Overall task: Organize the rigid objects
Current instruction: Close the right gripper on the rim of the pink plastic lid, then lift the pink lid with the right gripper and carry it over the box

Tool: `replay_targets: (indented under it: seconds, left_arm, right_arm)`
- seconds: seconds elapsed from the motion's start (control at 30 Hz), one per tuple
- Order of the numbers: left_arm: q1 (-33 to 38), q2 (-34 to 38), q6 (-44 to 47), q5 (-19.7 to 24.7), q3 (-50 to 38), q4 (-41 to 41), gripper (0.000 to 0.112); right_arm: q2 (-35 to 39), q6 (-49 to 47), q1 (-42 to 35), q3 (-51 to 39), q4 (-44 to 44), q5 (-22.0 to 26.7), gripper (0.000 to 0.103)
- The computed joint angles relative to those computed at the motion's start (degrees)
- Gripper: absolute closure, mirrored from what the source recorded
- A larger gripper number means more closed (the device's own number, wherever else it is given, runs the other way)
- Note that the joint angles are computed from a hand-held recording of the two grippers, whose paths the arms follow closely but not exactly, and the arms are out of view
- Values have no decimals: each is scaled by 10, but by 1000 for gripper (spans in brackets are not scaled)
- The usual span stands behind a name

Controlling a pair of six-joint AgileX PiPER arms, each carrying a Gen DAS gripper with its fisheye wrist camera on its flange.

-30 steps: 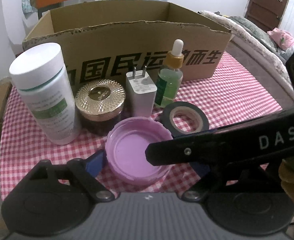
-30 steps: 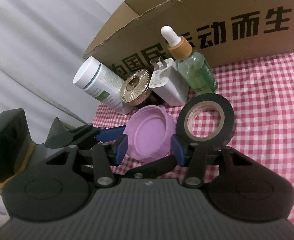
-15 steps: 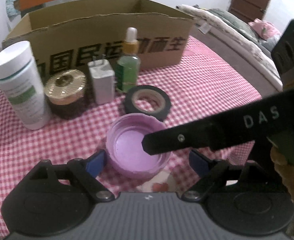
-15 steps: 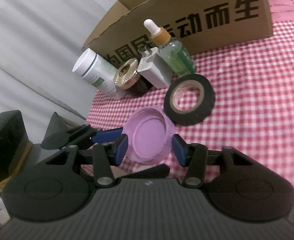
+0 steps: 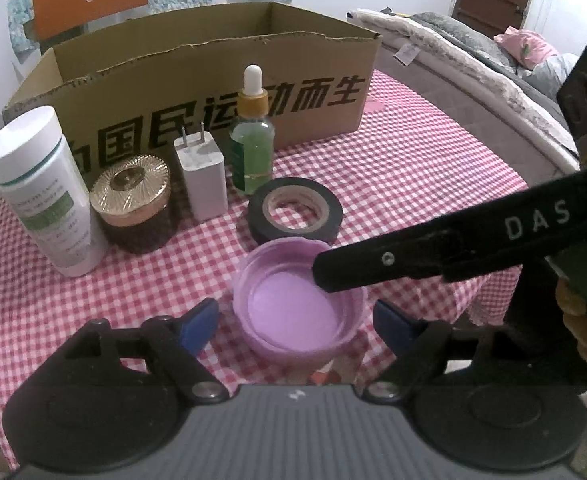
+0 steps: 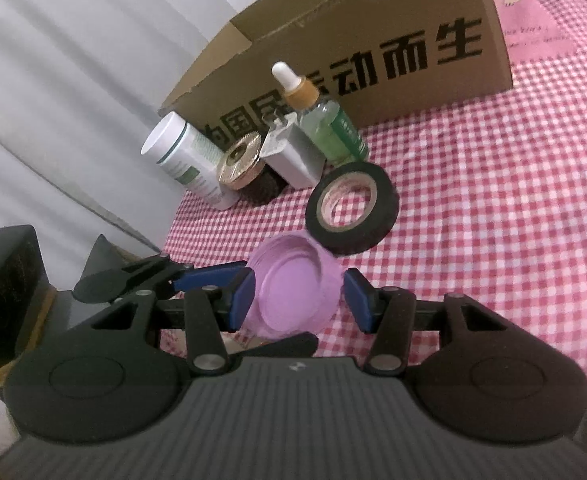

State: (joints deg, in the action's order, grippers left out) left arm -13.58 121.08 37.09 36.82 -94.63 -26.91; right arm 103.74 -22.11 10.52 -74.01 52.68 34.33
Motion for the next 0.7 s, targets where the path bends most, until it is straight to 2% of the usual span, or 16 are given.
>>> replay_targets:
  seconds: [0.3, 0.57, 0.7]
  left_arm:
    - [-3, 34, -8, 25, -51, 19, 27]
    - [-13, 34, -12, -1, -43, 38, 30]
    - [-15, 36, -11, -6, -46, 38, 38]
  right_arm:
    - [15, 8, 11, -13, -17, -17, 57]
    - [38, 15, 16, -34, -49, -14, 75]
    - [38, 11, 19, -31, -48, -23, 80]
